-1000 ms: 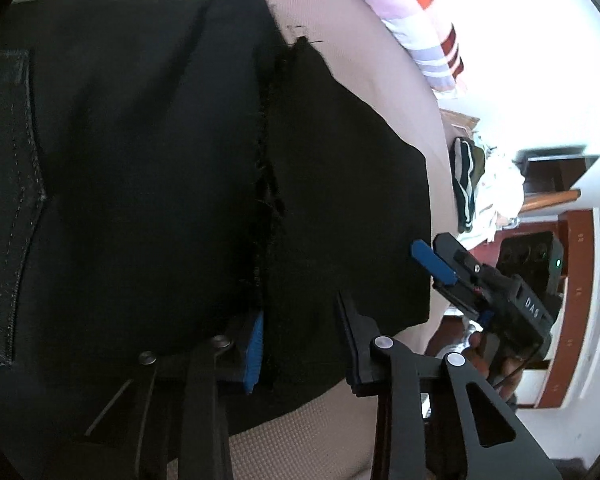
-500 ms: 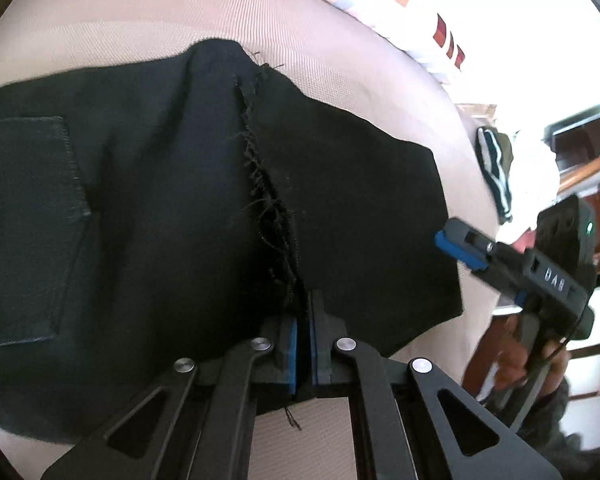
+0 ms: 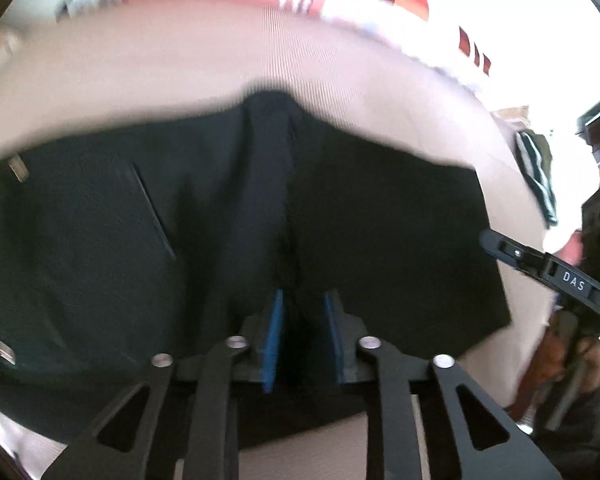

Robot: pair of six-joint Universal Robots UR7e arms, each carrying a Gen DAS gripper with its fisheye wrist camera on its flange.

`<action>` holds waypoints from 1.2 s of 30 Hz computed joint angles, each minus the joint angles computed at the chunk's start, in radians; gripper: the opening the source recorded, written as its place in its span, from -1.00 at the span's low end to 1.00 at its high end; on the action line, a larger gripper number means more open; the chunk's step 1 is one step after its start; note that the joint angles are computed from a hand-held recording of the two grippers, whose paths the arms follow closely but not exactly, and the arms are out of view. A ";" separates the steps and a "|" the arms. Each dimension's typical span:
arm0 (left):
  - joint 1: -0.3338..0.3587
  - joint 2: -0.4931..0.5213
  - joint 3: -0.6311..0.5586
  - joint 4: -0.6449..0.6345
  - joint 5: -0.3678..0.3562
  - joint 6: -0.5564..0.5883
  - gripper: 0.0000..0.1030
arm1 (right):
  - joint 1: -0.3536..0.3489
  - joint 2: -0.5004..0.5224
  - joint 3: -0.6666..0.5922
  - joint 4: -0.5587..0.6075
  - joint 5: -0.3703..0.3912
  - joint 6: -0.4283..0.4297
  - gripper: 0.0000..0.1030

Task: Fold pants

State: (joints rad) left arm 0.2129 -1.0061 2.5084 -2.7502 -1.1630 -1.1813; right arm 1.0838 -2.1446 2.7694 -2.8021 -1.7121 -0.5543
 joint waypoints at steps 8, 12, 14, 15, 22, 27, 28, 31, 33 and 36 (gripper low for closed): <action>0.041 0.097 -0.085 -0.110 0.135 0.206 -0.28 | 0.170 0.293 -0.054 -0.358 -0.222 -0.046 -0.23; 0.111 0.178 -0.149 -0.163 0.131 0.298 -0.28 | 0.184 0.388 -0.083 -0.430 -0.264 -0.064 -0.26; 0.138 0.209 -0.181 -0.154 0.127 0.327 -0.28 | 0.190 0.439 -0.093 -0.472 -0.290 -0.073 -0.35; 0.157 0.227 -0.199 -0.145 0.123 0.349 -0.28 | 0.194 0.469 -0.099 -0.499 -0.307 -0.074 -0.39; 0.194 0.272 -0.217 -0.158 0.127 0.393 -0.28 | 0.188 0.495 -0.107 -0.513 -0.303 -0.085 -0.38; 0.151 0.248 -0.198 -0.097 0.139 0.375 -0.27 | 0.210 0.513 -0.090 -0.567 -0.332 -0.110 -0.39; 0.141 0.236 -0.183 -0.099 0.125 0.366 -0.23 | 0.218 0.518 -0.085 -0.582 -0.342 -0.117 -0.38; 0.104 0.211 -0.147 -0.072 0.098 0.311 -0.18 | 0.235 0.497 -0.050 -0.589 -0.356 -0.143 -0.35; 0.067 0.198 -0.123 -0.044 0.099 0.272 -0.14 | 0.238 0.473 -0.024 -0.571 -0.370 -0.143 -0.35; 0.008 0.175 -0.073 -0.035 0.089 0.209 -0.11 | 0.214 0.392 0.029 -0.507 -0.358 -0.139 -0.35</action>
